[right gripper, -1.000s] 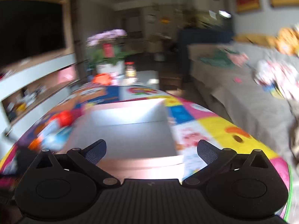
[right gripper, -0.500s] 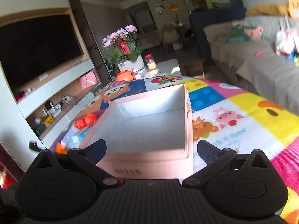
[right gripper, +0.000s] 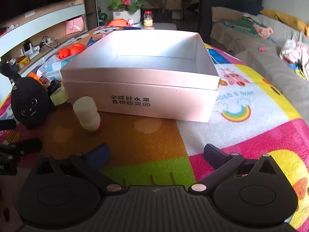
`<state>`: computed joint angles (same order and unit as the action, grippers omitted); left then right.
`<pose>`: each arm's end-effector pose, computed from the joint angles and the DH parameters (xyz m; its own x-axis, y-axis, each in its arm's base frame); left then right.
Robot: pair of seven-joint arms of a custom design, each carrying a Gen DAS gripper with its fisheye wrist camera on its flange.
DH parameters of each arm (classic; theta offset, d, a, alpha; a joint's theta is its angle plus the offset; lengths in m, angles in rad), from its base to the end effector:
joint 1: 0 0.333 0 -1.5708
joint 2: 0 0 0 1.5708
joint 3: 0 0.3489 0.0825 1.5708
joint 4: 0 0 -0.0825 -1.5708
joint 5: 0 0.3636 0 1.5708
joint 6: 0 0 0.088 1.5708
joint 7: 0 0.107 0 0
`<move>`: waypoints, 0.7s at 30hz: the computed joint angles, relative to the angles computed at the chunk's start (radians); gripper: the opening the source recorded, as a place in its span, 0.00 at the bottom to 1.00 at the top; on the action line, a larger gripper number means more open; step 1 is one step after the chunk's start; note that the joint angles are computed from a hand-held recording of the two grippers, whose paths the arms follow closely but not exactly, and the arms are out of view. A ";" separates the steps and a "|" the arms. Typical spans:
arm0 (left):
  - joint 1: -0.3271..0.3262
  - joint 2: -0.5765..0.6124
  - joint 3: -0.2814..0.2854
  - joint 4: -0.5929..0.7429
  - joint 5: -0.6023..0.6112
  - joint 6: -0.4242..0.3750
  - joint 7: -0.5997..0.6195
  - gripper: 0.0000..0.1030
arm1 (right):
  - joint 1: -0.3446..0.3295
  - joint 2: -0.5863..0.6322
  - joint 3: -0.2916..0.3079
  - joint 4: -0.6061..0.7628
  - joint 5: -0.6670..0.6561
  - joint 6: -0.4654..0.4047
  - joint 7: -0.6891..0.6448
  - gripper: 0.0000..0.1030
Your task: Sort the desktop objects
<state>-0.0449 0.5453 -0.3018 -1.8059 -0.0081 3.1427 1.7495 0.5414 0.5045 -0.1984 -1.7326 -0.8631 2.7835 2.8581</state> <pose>0.6753 -0.2022 0.3922 -0.4096 -0.9118 0.0302 -0.6296 0.2585 -0.7326 0.6378 0.2872 0.3830 -0.1486 -0.9889 -0.0058 -0.7156 0.1116 -0.6896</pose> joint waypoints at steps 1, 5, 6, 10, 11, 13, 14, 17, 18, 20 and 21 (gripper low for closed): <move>0.051 0.007 -0.053 -0.001 -0.003 0.001 0.027 1.00 | 0.007 -0.001 -0.006 -0.003 -0.007 0.001 0.014 1.00; 0.081 0.012 -0.083 -0.004 -0.022 0.013 0.040 1.00 | 0.009 -0.019 -0.023 -0.040 -0.082 0.128 0.067 1.00; 0.059 0.008 -0.059 -0.003 -0.020 0.013 0.030 1.00 | 0.022 -0.021 -0.052 -0.048 -0.128 0.208 0.102 1.00; -0.003 0.001 0.008 -0.004 -0.003 0.020 0.003 1.00 | 0.114 0.002 -0.147 0.031 -0.281 0.232 0.133 0.97; 0.012 0.001 -0.006 -0.007 -0.003 0.022 0.006 1.00 | 0.094 0.014 -0.120 0.056 -0.265 0.218 0.100 0.94; 0.039 0.003 -0.035 -0.012 -0.006 0.030 0.010 1.00 | -0.007 0.042 0.004 0.094 -0.103 0.196 -0.071 0.78; 0.056 0.003 -0.054 -0.018 -0.009 0.038 0.013 1.00 | -0.046 0.057 0.055 0.110 -0.023 0.179 -0.148 0.73; 0.135 -0.004 -0.140 -0.053 -0.003 0.077 0.035 0.93 | -0.086 0.075 0.113 0.113 0.096 0.163 -0.262 0.43; 0.163 -0.009 -0.168 -0.067 0.005 0.085 0.044 0.87 | -0.068 0.065 0.086 0.090 0.093 0.186 -0.249 0.39; 0.161 -0.018 -0.161 -0.078 0.016 0.110 0.040 0.86 | -0.018 0.043 0.020 0.052 0.079 0.222 -0.215 0.36; 0.125 -0.022 -0.119 -0.075 0.018 0.128 0.026 0.88 | 0.012 0.031 -0.019 0.031 0.067 0.239 -0.194 0.33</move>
